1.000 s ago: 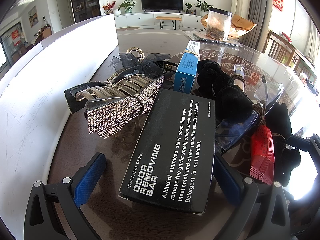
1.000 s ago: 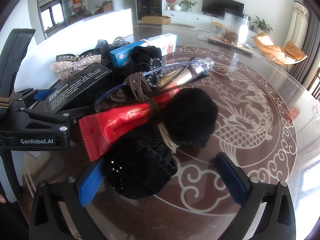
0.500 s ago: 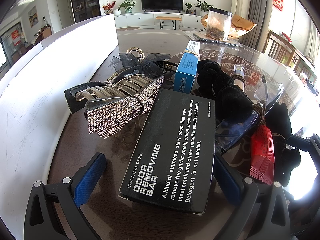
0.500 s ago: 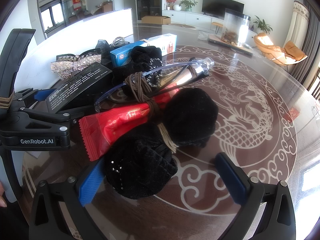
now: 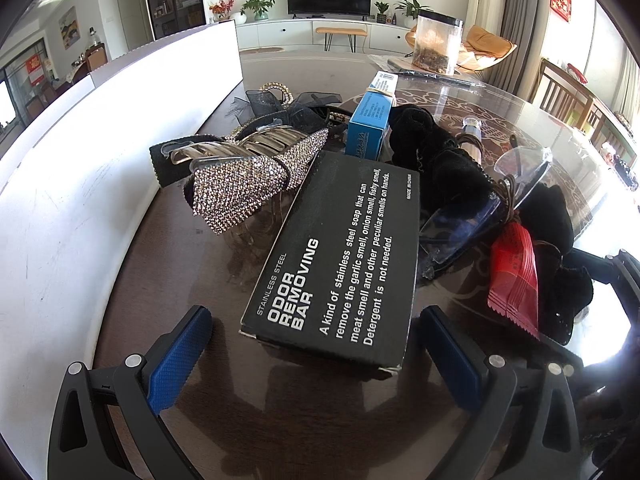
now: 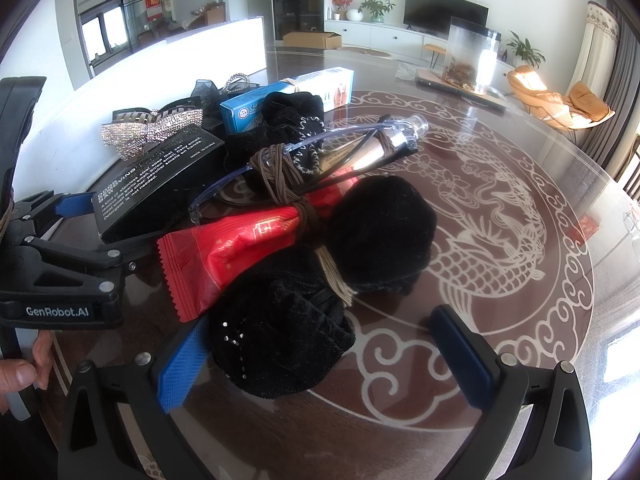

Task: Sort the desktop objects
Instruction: 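Grasp the black knit hat with the right tool while the left tool lifts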

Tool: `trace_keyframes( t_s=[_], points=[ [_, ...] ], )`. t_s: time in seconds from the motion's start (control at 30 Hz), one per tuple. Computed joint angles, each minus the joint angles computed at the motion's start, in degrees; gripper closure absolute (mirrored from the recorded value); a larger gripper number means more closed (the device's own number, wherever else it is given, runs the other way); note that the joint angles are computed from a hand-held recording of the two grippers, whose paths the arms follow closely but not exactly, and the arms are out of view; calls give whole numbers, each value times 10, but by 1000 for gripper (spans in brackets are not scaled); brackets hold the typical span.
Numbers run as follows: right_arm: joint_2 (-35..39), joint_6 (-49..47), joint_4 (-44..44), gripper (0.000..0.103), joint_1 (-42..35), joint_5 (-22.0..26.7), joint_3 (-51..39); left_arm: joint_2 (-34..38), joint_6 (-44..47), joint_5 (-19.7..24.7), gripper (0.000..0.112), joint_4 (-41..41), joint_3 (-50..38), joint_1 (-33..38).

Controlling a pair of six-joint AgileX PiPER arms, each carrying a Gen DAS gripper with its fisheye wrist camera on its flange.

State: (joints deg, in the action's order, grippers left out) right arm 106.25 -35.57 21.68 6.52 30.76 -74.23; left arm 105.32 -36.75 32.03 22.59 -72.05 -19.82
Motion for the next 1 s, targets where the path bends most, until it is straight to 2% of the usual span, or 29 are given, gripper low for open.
trace_keyframes(
  t_s=[0.13,0.27,0.4,0.53,0.57,0.7,0.73,0.77,0.8,0.87,0.9,1.0],
  points=[
    [0,0,0,0,0,0,0,-17,30,13,9,-41,11,8],
    [0,0,0,0,0,0,0,-79,94,-69,9,-171,81,64],
    [1,-11,11,0,-4,9,-4,-100,7,-77,9,-102,97,74],
    [15,-70,118,0,-39,101,-51,-110,-6,-88,9,-94,105,74],
    [17,-65,121,0,-38,111,-63,-111,-12,-92,9,-88,107,73],
    [45,24,12,0,5,127,-128,-103,4,-79,9,-96,99,67],
    [52,37,-5,6,7,136,-138,-100,4,-71,9,-94,95,64],
    [53,28,-1,19,3,138,-137,-99,7,-67,9,-94,94,62],
    [48,12,9,26,-5,135,-127,-100,19,-68,9,-103,96,62],
    [38,-20,26,61,-24,132,-106,-97,58,-75,9,-139,95,62],
    [26,-37,32,63,-36,113,-85,-95,76,-76,9,-156,94,62],
    [0,-90,71,63,-81,119,-45,-77,104,-63,9,-174,76,55]
  ],
)
